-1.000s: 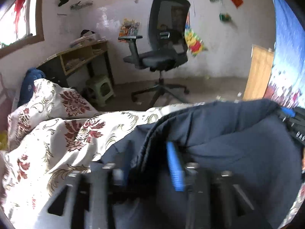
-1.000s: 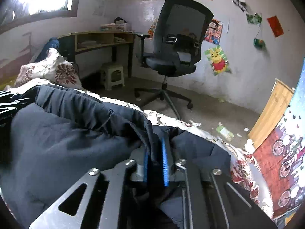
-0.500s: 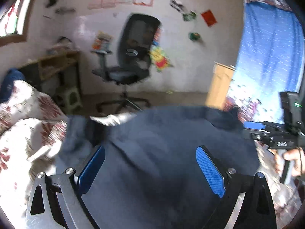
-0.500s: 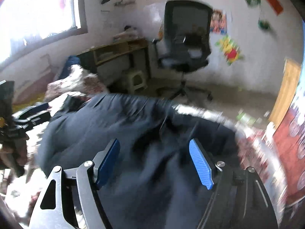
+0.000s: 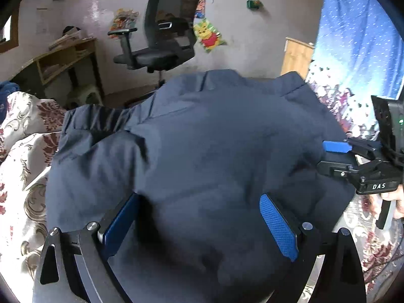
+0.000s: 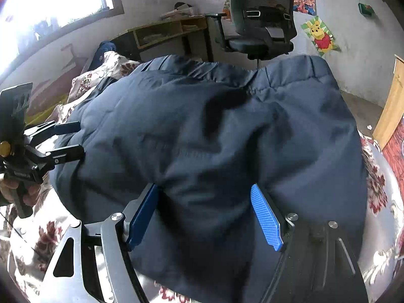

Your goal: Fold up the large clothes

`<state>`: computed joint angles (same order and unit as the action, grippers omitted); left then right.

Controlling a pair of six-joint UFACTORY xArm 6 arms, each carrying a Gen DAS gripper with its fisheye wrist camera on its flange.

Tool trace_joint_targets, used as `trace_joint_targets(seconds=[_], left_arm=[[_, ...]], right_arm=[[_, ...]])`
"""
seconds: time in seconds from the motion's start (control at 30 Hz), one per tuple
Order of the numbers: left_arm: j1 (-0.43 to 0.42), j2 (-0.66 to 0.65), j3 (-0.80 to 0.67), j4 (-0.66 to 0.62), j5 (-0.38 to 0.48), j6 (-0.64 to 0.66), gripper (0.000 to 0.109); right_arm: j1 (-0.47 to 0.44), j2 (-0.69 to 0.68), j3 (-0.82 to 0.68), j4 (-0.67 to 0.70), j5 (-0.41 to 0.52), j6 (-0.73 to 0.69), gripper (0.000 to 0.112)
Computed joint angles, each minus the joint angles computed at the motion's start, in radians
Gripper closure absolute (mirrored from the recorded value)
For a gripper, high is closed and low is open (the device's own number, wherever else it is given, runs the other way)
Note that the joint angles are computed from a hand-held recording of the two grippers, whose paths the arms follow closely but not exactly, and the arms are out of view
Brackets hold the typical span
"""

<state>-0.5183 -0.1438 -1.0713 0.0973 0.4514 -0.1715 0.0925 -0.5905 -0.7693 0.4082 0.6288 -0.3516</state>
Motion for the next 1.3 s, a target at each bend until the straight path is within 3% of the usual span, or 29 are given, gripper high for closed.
trace_joint_targets(seconds=[0.07, 0.33, 0.67, 0.87, 1.0, 1.3], left_arm=[[0.009, 0.036, -0.045, 0.038, 0.03, -0.036, 0.006], [0.038, 0.158, -0.187, 0.175, 0.094, -0.175, 0.006], [0.075, 0.306, -0.357, 0.21, 0.131, -0.218, 0.006], [0.103, 0.365, -0.44, 0.151, 0.132, -0.191, 0.006], [0.121, 0.416, -0.501, 0.034, 0.184, -0.115, 0.006], [0.119, 0.519, -0.638, -0.023, 0.336, -0.015, 0.006]], right_arm=[[0.009, 0.041, -0.02, -0.021, -0.03, 0.012, 0.042], [0.05, 0.243, -0.176, -0.129, -0.113, 0.122, 0.042], [0.048, 0.445, -0.396, -0.187, -0.061, 0.182, 0.042], [0.034, 0.513, -0.485, -0.232, -0.037, 0.254, 0.042], [0.022, 0.58, -0.57, -0.221, 0.045, 0.253, 0.042], [0.013, 0.729, -0.784, -0.226, 0.323, 0.224, 0.037]])
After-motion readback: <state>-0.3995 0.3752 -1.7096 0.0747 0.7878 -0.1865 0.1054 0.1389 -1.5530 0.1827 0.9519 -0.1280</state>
